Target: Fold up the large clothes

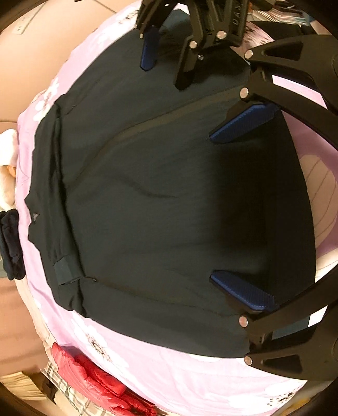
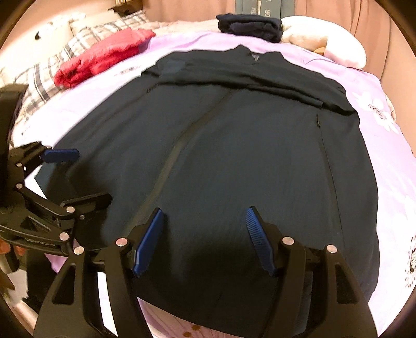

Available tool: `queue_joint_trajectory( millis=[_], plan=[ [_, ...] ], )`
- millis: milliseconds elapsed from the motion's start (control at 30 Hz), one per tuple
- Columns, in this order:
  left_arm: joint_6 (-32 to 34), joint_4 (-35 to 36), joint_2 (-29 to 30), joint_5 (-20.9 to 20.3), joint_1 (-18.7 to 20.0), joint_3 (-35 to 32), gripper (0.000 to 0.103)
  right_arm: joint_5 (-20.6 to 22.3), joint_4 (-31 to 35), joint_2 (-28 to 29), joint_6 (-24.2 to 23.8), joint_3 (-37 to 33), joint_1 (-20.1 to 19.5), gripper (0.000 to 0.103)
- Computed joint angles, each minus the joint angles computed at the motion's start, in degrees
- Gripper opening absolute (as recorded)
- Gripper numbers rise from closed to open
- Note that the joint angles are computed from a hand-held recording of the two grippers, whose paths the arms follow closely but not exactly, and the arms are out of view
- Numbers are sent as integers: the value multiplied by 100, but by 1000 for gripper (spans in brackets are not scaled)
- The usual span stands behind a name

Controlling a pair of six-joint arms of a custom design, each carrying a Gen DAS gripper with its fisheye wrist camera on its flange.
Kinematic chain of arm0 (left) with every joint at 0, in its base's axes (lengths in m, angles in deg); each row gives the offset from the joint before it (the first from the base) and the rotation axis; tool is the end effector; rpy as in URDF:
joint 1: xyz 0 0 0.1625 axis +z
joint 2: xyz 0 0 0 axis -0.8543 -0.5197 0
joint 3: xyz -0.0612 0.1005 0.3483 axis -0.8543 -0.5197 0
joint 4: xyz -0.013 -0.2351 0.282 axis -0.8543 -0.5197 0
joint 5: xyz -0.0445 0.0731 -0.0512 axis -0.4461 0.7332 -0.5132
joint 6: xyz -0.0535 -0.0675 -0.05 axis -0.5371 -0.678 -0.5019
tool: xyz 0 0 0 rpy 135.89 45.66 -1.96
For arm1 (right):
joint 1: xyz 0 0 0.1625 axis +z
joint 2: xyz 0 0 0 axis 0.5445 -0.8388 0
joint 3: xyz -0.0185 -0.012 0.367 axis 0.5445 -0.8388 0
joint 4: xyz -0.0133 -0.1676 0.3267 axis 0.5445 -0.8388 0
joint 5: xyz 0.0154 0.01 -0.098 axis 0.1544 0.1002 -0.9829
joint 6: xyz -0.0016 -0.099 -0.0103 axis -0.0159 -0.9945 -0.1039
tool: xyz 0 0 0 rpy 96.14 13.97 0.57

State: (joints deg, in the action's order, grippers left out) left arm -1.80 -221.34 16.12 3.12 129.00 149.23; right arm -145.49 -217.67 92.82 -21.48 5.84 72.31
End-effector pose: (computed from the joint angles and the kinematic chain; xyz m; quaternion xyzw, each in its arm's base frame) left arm 0.0085 -0.6212 0.2343 0.0137 0.8627 -0.2826 0.4192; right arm 0.3043 -0.7430 -0.0847 0.4569 -0.8566 0.1068 0.2146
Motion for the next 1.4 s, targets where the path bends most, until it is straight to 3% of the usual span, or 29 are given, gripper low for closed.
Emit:
queue_joint_trajectory(
  millis=[300, 600, 1400],
  plan=[
    [-46, -182, -133, -159, 59, 200, 101, 19, -10, -317, 171, 450, -120, 68],
    [-247, -115, -314, -62, 27, 412, 101, -65, -385, -654, 147, 1083, -140, 68],
    [-488, -138, -517, 23, -14, 645, 101, -169, -847, -1230, 343, 1928, -279, 68]
  ],
)
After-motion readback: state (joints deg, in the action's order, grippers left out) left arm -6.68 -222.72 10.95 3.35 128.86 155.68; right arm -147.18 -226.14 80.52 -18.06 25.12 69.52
